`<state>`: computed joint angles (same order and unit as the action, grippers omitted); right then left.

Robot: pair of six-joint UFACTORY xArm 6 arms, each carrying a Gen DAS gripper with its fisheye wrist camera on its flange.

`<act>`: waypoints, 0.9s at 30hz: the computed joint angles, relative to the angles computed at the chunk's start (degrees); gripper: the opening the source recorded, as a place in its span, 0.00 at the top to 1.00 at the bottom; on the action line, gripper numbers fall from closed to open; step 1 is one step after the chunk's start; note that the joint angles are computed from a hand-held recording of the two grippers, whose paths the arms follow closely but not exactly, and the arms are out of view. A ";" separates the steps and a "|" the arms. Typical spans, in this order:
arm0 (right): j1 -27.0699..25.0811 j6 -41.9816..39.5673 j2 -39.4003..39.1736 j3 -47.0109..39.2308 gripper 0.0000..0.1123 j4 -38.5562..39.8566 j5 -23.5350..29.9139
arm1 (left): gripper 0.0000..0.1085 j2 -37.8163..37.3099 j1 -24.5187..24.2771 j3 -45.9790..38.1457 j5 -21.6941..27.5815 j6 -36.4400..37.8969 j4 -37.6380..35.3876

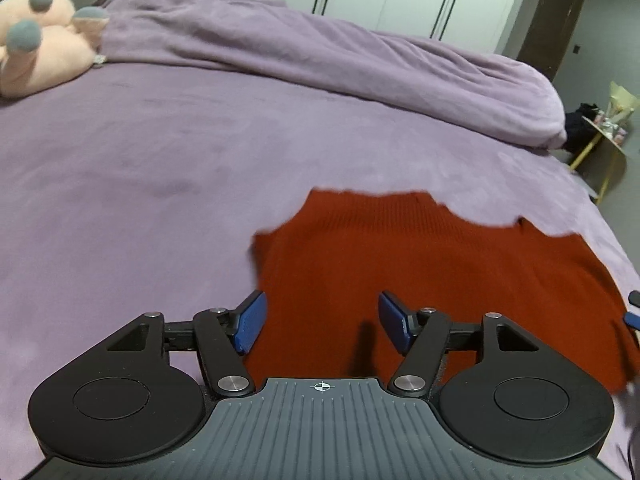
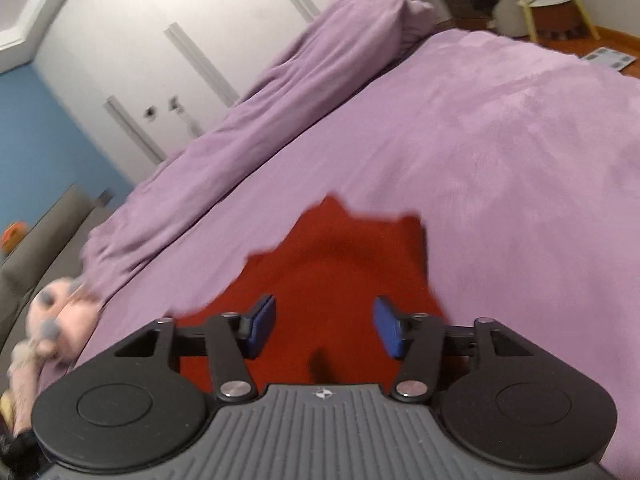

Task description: Fold small clothes

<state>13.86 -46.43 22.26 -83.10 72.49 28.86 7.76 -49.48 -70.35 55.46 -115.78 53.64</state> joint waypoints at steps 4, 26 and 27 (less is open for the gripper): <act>-2.71 0.48 -3.24 5.59 0.53 3.45 6.91 | 0.37 -2.86 -2.16 4.36 -2.15 -3.18 -3.11; 4.46 -1.61 -15.59 15.88 0.17 5.40 4.69 | 0.48 -9.22 3.32 18.55 -26.37 -44.68 13.35; 5.21 -1.14 -15.36 15.82 0.25 4.49 4.99 | 0.48 -9.22 3.83 18.80 -26.78 -48.34 15.98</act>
